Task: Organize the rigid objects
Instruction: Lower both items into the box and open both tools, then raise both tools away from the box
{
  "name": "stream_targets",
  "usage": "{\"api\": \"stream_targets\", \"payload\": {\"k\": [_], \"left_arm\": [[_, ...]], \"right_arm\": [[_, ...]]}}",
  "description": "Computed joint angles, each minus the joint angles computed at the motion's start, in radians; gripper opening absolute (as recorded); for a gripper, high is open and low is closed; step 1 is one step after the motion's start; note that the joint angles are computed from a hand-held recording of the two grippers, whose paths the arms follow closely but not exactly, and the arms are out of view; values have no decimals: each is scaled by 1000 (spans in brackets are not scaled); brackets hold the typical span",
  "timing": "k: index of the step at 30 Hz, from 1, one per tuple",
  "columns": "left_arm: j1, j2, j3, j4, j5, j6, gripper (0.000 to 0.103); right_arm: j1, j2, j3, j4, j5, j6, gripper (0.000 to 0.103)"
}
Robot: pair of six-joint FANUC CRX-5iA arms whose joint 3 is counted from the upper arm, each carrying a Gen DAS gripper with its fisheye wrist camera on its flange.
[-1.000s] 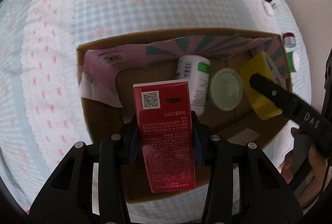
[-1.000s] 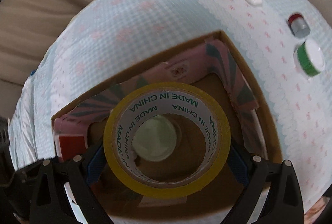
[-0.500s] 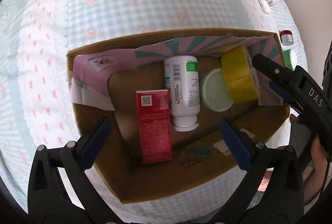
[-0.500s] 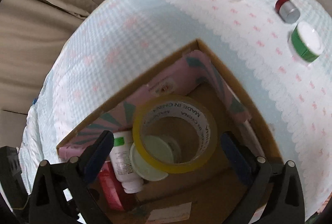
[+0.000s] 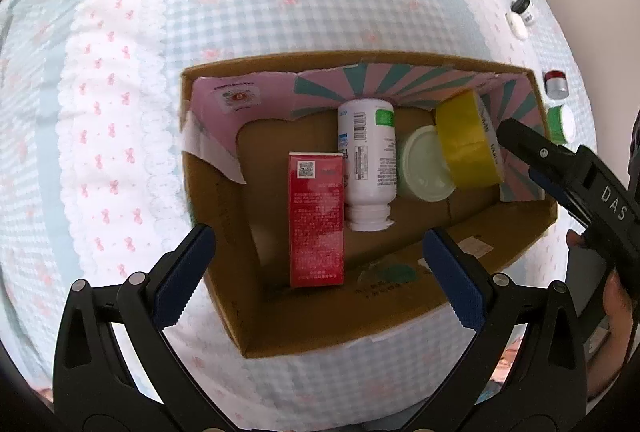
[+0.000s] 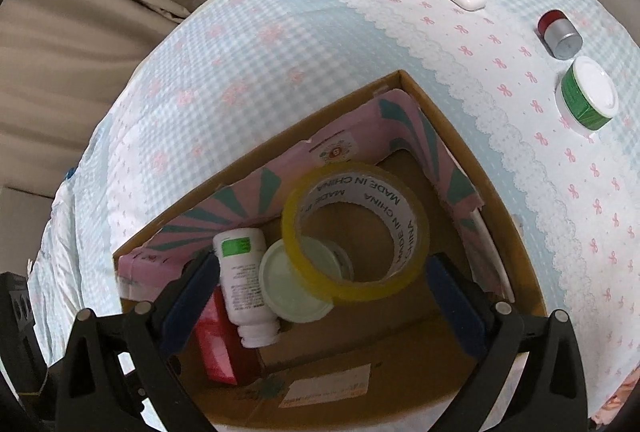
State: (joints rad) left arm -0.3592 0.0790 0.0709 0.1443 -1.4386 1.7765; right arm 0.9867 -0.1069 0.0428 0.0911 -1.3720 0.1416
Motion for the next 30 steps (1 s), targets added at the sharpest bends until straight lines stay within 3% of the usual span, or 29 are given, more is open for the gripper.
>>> {"api": "stream_targets", "payload": {"k": [8, 17, 30], "left_arm": [[-29, -95, 51, -32, -36, 61, 103], [-75, -191, 229, -119, -150, 135, 103], [-243, -136, 547, -247, -210, 171, 103]], "right_arm": [[42, -3, 78, 54, -70, 32, 103], [135, 39, 364, 171, -321, 177, 103], [291, 176, 767, 517, -642, 344, 103]]}}
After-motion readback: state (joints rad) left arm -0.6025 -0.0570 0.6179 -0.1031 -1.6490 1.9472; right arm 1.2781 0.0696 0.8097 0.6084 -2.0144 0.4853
